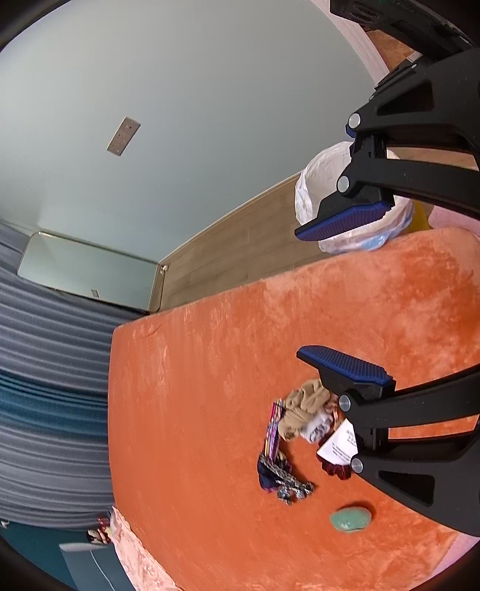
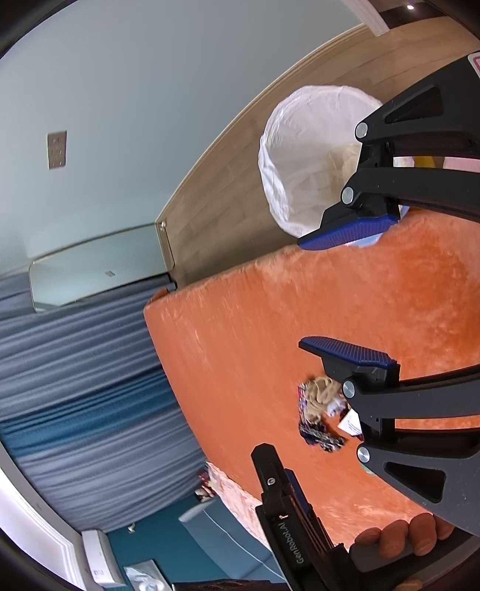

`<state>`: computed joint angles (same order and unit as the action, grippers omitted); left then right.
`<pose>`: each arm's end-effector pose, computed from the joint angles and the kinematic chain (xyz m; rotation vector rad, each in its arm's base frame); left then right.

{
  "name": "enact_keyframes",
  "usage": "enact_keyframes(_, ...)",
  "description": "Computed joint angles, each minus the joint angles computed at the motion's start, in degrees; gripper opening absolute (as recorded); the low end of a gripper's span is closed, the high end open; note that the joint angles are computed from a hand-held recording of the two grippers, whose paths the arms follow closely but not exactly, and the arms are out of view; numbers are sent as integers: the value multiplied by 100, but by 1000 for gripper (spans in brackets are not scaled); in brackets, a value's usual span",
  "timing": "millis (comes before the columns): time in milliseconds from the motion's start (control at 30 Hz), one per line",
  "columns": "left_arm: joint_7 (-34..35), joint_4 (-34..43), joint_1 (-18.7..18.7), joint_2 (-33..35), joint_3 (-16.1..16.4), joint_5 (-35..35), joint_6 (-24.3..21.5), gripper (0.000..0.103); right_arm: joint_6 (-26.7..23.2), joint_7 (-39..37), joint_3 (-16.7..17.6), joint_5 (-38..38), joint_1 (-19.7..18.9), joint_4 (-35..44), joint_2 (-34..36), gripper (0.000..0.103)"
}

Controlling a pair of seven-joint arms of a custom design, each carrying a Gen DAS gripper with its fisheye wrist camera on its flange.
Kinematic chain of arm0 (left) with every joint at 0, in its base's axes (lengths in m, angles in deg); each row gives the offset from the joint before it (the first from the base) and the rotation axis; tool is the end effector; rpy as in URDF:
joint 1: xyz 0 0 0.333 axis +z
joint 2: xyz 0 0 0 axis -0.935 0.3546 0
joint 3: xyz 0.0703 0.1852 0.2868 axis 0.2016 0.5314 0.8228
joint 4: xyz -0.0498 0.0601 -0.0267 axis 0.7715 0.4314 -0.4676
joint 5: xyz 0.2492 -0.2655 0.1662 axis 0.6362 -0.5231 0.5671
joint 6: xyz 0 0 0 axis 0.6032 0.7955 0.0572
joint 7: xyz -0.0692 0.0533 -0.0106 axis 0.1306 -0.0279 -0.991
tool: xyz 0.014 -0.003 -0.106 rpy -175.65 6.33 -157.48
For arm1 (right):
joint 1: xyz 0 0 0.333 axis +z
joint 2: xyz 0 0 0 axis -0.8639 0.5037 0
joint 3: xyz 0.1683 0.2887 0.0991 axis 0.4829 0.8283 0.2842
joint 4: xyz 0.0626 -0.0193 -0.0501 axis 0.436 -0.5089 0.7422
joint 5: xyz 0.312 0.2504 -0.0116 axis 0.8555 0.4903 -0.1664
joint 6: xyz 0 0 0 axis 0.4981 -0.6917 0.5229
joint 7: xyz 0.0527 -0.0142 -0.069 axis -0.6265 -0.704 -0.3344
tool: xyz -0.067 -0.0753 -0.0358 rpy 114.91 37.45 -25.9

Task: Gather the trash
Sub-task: 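Move both open tools back over the remaining items on the bed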

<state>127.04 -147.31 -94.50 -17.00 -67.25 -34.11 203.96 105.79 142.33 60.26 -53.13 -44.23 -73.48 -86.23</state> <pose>0.5883 -0.4091 0.6972 -1.6328 2.1138 -1.1572 0.4858 0.2379 0.6758 -1.3080 1.9698 -0.7232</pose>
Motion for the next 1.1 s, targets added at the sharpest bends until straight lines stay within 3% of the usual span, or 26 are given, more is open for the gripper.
enact_keyframes(267,-225,-631,263,-398,100,6,181,57,-229,-265,64,-8,216,554,442,50)
enact_keyframes(567,-499,-1330,614,-797,151,174,412,66,-427,-529,28,6,564,1154,966,56)
enact_keyframes(1100,-816,-2315,1307,-1088,340,258,340,70,-556,-1069,-133,512,1242,2087,2171,60)
